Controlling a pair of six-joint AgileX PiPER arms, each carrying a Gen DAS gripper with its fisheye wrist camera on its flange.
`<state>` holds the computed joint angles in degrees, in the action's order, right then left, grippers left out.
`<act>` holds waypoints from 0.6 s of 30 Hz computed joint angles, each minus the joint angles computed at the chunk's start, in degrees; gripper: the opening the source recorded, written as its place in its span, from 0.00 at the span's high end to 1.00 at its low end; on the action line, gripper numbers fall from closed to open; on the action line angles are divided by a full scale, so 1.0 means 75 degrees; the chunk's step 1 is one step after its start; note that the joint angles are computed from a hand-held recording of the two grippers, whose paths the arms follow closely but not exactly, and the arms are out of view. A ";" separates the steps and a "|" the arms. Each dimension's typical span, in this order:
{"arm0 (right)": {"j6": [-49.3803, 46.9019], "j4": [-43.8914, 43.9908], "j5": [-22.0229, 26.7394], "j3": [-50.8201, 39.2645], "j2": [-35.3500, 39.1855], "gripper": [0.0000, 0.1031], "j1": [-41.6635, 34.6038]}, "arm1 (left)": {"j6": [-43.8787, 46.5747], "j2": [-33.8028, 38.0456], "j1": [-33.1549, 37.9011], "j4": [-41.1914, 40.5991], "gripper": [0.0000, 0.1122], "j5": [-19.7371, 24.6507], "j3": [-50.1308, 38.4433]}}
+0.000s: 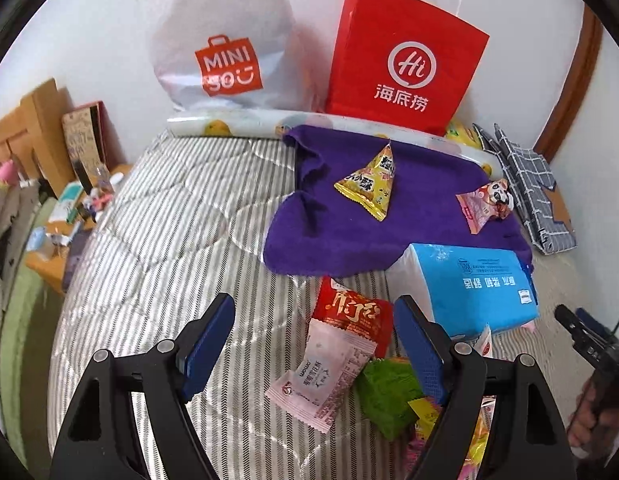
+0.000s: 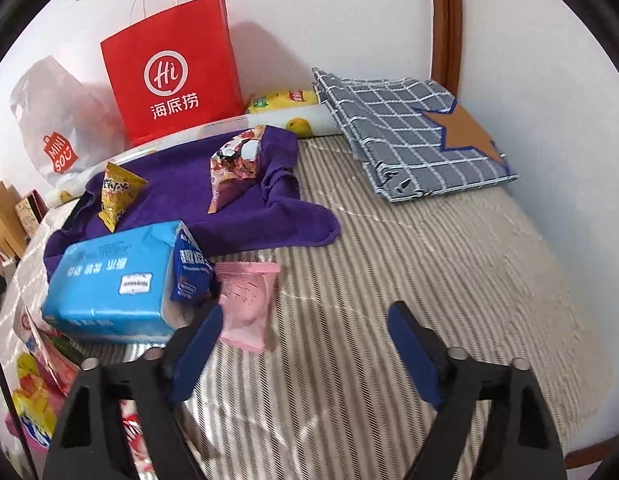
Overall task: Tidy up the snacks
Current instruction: 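Grasp the pink packet with the right tool while the left tool approaches the white-pink wafer packet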
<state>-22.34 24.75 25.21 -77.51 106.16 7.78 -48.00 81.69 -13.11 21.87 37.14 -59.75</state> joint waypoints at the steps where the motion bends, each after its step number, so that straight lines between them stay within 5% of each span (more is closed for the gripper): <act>1: -0.0227 0.0281 0.0109 -0.0121 0.0113 0.30 -0.0011 | 0.0188 -0.0004 0.0080 -0.0219 0.28 -0.0079 0.0024; 12: -0.0479 0.0581 0.0843 -0.1333 0.1285 0.48 0.0230 | 0.0735 0.0320 0.0363 -0.0679 0.28 -0.0216 -0.0076; 14: -0.0418 0.0418 0.0965 -0.1519 0.1465 0.60 0.0264 | 0.0908 0.0414 0.0430 -0.0844 0.28 -0.0215 -0.0126; 18: -0.0752 0.0475 0.0655 -0.1092 0.1218 0.67 0.0223 | 0.1126 0.0479 0.0524 -0.1121 0.28 -0.0277 -0.0098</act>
